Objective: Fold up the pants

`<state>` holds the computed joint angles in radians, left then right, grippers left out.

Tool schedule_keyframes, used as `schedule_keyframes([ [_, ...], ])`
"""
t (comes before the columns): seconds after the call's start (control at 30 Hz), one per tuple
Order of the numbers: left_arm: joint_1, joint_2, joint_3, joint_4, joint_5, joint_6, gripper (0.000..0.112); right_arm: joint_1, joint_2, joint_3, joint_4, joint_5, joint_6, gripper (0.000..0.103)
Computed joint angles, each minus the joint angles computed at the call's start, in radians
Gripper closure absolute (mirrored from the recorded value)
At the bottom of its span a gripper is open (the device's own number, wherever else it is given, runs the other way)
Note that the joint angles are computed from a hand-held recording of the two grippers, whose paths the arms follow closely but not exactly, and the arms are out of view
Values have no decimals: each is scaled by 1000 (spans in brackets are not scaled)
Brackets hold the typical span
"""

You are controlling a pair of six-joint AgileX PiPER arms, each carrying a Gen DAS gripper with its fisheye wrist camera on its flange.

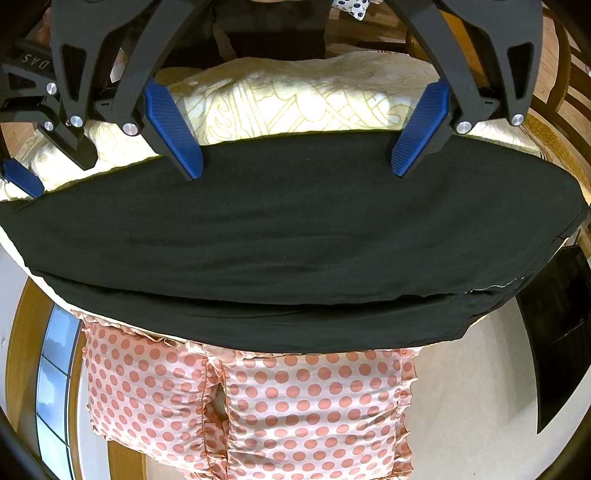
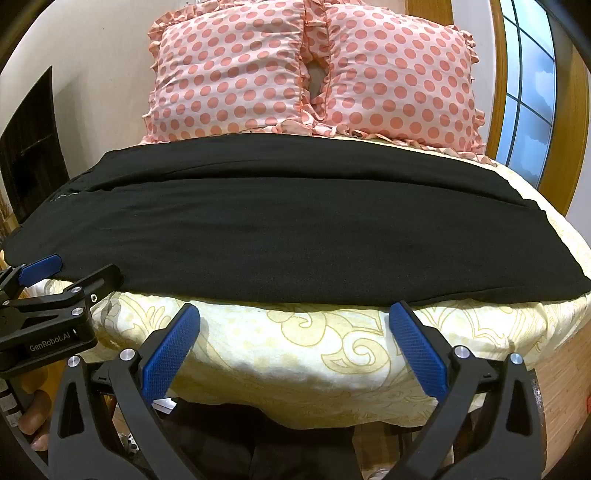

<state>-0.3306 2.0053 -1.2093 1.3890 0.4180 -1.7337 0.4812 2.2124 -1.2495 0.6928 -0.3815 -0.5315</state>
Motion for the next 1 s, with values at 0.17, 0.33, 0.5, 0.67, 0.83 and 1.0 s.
schedule_keyframes([
  [0.17,0,0,0,3,0,-3,11,0,0,0,-1,-1,1,2],
  [0.33,0,0,1,7,1,-7,11,1,0,1,-2,-2,3,2],
  [0.5,1,1,-2,3,0,-2,11,1,-1,2,-2,-2,3,2],
  [0.67,-1,0,2,12,1,-12,11,1,-1,3,-3,-3,4,2],
  [0.83,-1,0,2,16,2,-15,11,2,-2,3,-3,-4,4,2],
  [1.0,-1,0,3,17,2,-16,11,2,-2,4,-3,-4,4,2],
])
